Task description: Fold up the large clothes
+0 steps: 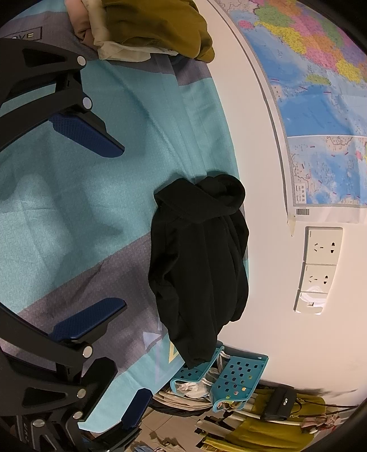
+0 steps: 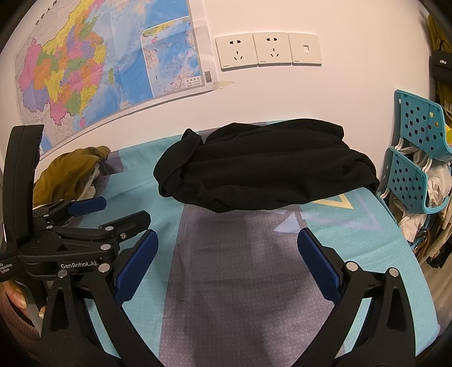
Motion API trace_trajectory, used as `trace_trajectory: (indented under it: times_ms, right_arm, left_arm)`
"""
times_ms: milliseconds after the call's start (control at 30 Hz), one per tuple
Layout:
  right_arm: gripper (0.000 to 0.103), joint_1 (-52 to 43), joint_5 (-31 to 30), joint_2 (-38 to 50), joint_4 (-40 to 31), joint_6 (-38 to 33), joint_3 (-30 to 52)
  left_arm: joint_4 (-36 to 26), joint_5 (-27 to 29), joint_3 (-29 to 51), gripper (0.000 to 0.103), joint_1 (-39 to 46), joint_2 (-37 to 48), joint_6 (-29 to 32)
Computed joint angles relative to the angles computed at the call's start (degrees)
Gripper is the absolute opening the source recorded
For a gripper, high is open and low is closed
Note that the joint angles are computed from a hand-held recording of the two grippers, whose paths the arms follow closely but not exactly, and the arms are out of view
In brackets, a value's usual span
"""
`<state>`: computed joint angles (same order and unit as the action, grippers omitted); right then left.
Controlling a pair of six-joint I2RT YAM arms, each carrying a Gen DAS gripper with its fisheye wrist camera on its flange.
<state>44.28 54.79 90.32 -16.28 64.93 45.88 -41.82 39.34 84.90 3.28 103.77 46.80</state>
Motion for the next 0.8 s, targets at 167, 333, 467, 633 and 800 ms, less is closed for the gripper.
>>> trace_trajectory:
  times_ms: [167,333,467,633,800]
  right_arm:
    - [0.097,-0.07,-0.12,-0.1,0.18,-0.13,-0.1]
    - [0.097,-0.19,-0.22,0.01,0.21,-0.34,-0.01]
    - [0.097,-0.06,-0.03,0.13,-0.05,-0.01,0.07]
    - [0.097,-0.35,-0.32,0.19,0.43,-0.72,0.15]
    - [0.097,-0.57,-0.16,0.28,0.79,-1.87,0.28]
  left_arm:
    - [-0.18,-0.01,0.08,0.096,0.04,0.03,0.14]
    - [-0.76,0.18,0.57,0.096,0.16,0.29,0.25]
    - [-0.77,0.0,0.7,0.096,0.09,0.38,0.16]
    - [-0.8,0.0,0.78,0.096,0.04,0.49,0.19]
    - [-1.02,-0.29,1.01,0.096,-0.21,0.76,-0.07]
